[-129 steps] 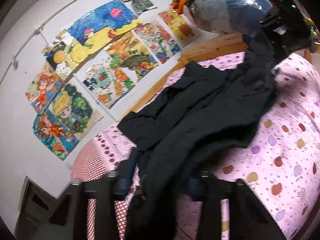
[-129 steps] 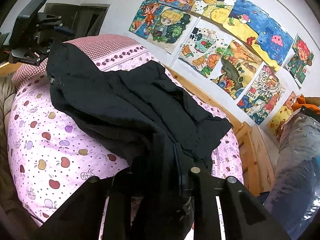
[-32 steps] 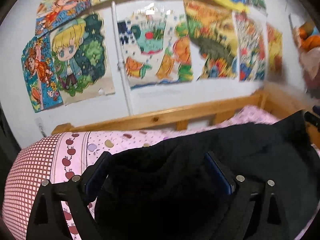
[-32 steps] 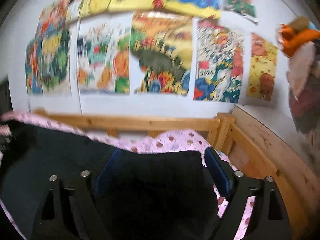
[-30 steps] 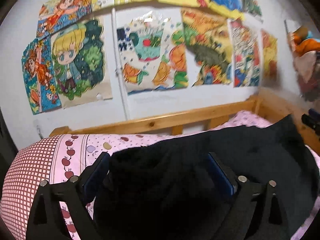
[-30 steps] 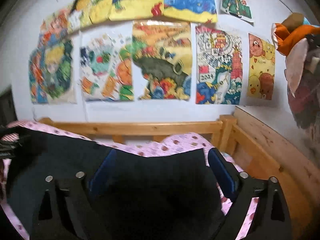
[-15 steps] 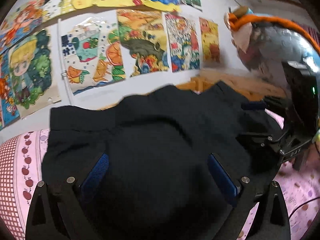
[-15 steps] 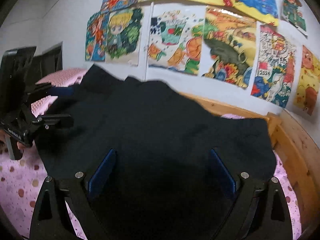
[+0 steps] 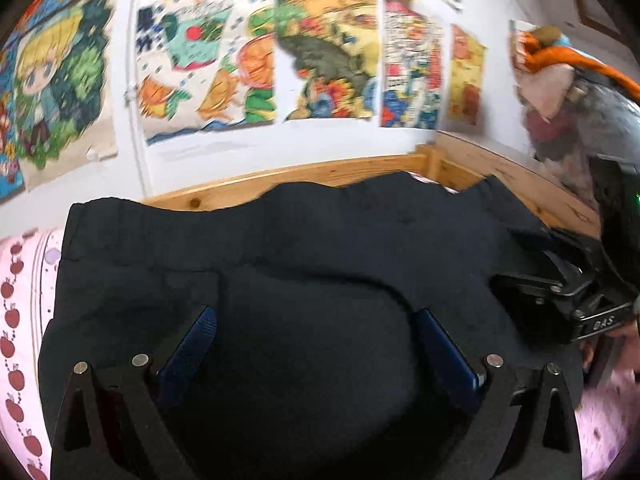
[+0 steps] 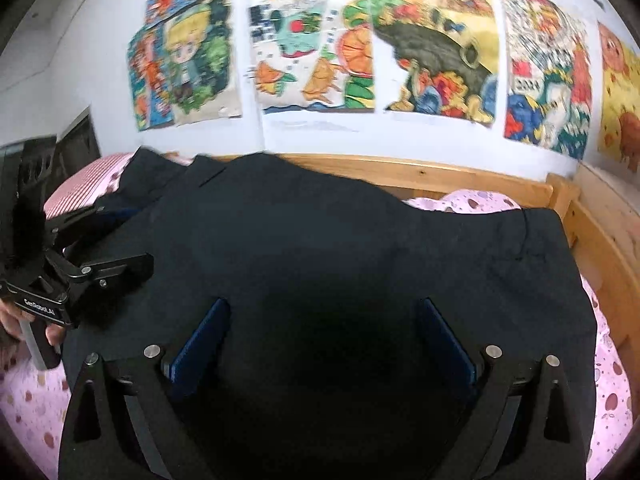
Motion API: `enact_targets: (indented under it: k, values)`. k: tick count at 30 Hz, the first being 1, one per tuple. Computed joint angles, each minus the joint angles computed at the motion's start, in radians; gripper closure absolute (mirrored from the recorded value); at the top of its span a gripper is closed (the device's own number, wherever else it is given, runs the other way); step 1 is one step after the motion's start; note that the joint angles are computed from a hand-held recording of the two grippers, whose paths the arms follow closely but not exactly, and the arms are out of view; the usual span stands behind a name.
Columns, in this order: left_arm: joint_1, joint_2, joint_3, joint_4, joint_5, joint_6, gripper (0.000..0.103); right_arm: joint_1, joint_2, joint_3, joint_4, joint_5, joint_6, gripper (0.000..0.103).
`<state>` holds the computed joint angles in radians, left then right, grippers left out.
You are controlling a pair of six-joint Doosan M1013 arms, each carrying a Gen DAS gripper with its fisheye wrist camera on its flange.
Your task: Fold large clothes
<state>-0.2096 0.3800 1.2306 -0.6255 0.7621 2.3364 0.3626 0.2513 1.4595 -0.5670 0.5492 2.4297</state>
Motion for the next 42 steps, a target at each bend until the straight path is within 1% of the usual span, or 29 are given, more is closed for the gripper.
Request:
enact_targets:
  k: [4,7,8,9,11,13,17,21,24,27,35,38,42]
  values:
    - [0.000,0.040,-0.056,0.080,0.012,-0.159,0.000,-0.031,0.017,-0.012,0.033,0.023,0.064,0.009]
    - [-0.001,0.078,-0.112,0.159,0.043,-0.281,0.000,-0.064,0.034,-0.022,0.122,0.043,0.077,0.009]
    - [-0.003,0.091,-0.133,0.187,0.058,-0.317,0.000,-0.071,0.039,-0.026,0.142,0.048,0.072,0.009]
    - [-0.004,0.099,-0.144,0.207,0.065,-0.336,0.000,-0.080,0.049,-0.036,0.190,0.057,0.033,0.008]
    - [-0.007,0.120,-0.174,0.246,0.097,-0.373,0.000,-0.087,0.067,-0.052,0.245,0.075,-0.020,0.007]
    - [-0.012,0.141,-0.201,0.278,0.130,-0.399,0.000,-0.089,0.086,-0.077,0.272,0.105,-0.051,0.006]
    - [-0.010,0.168,-0.234,0.288,0.173,-0.407,0.000,-0.086,0.111,-0.098,0.273,0.123,-0.052,0.004]
    - [-0.006,0.179,-0.241,0.273,0.189,-0.394,0.000,-0.084,0.119,-0.103,0.282,0.129,-0.054,0.003]
    - [-0.003,0.181,-0.235,0.248,0.178,-0.383,0.000,-0.086,0.124,-0.106,0.289,0.127,-0.060,0.002]
    - [-0.001,0.175,-0.213,0.220,0.144,-0.364,0.000,-0.088,0.125,-0.100,0.288,0.119,-0.057,0.002]
    - [-0.006,0.165,-0.188,0.232,0.107,-0.354,0.000,-0.068,0.134,-0.097,0.171,0.136,0.017,0.002]
    - [-0.006,0.160,-0.175,0.225,0.090,-0.343,0.000,-0.058,0.139,-0.103,0.122,0.160,0.038,0.002]
    - [-0.011,0.154,-0.162,0.245,0.068,-0.344,0.000,-0.045,0.151,-0.123,0.070,0.211,0.048,0.002]
